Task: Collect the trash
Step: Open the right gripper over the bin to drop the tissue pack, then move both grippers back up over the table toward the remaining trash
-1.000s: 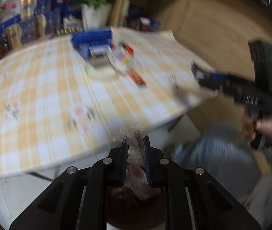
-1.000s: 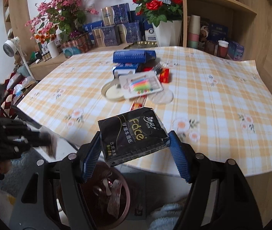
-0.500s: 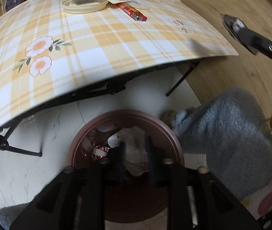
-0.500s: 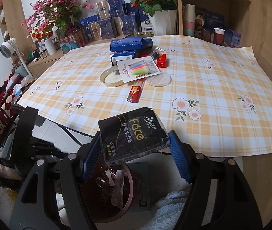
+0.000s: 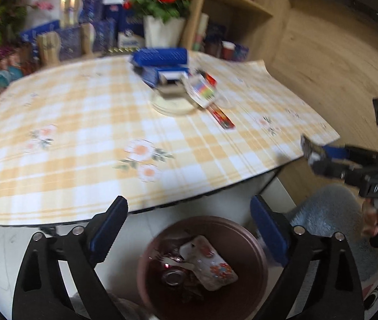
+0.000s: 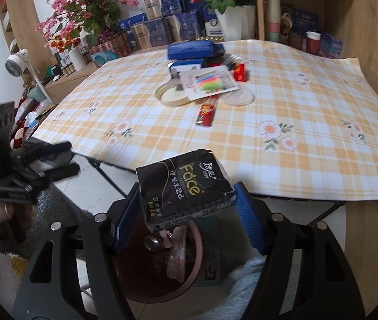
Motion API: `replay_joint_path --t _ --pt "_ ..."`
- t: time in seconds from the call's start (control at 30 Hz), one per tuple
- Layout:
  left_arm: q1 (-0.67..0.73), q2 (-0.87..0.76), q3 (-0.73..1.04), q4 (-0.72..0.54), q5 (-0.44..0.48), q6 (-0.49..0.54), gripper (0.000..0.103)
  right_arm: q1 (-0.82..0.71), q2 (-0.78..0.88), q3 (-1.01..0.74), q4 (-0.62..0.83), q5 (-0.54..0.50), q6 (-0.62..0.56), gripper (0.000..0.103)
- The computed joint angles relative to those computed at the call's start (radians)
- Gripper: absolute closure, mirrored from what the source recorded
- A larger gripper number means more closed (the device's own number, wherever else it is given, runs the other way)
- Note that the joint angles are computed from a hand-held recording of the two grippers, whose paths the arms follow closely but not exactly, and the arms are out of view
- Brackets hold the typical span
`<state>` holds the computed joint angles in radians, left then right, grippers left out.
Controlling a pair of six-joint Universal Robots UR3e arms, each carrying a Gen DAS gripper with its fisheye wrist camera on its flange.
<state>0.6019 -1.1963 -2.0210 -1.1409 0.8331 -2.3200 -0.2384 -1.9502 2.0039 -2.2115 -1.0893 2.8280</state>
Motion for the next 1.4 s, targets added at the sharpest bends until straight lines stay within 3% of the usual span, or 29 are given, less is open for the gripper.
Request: replay_joint_path --t 0.33,0.5,0.77,1.03,1.1,1.13,1.4 --pt "0.328 0.307 -0.104 -0.278 -0.126 0.236 0.009 0.212 0.124 -0.031 -0.035 -0.070 0.065 0.034" --pt "0.430 0.391 -0.136 -0.355 -0.177 0.284 0.009 0.337 0.247 -0.080 -0.058 -0.116 0.110 0.033" --pt "0.617 0.483 -0.102 -0.627 -0.244 0.430 0.007 0.434 0.375 -0.142 -0.105 -0.169 0.168 0.033" --pt "0.649 0.460 -0.086 -0.661 -0.249 0.432 0.007 0.465 0.415 -0.156 -0.120 -0.201 0.173 0.030" --pt "0.647 0.458 -0.089 -0.651 -0.245 0.418 0.007 0.475 0.419 -0.151 -0.139 -0.224 0.183 0.012" --pt "0.648 0.459 -0.090 -0.650 -0.243 0.414 0.007 0.478 0.413 -0.140 -0.159 -0.234 0.188 0.010" --pt "0.589 0.441 -0.132 -0.476 -0.204 0.274 0.006 0.451 0.360 -0.107 -0.235 -0.283 0.214 0.006"
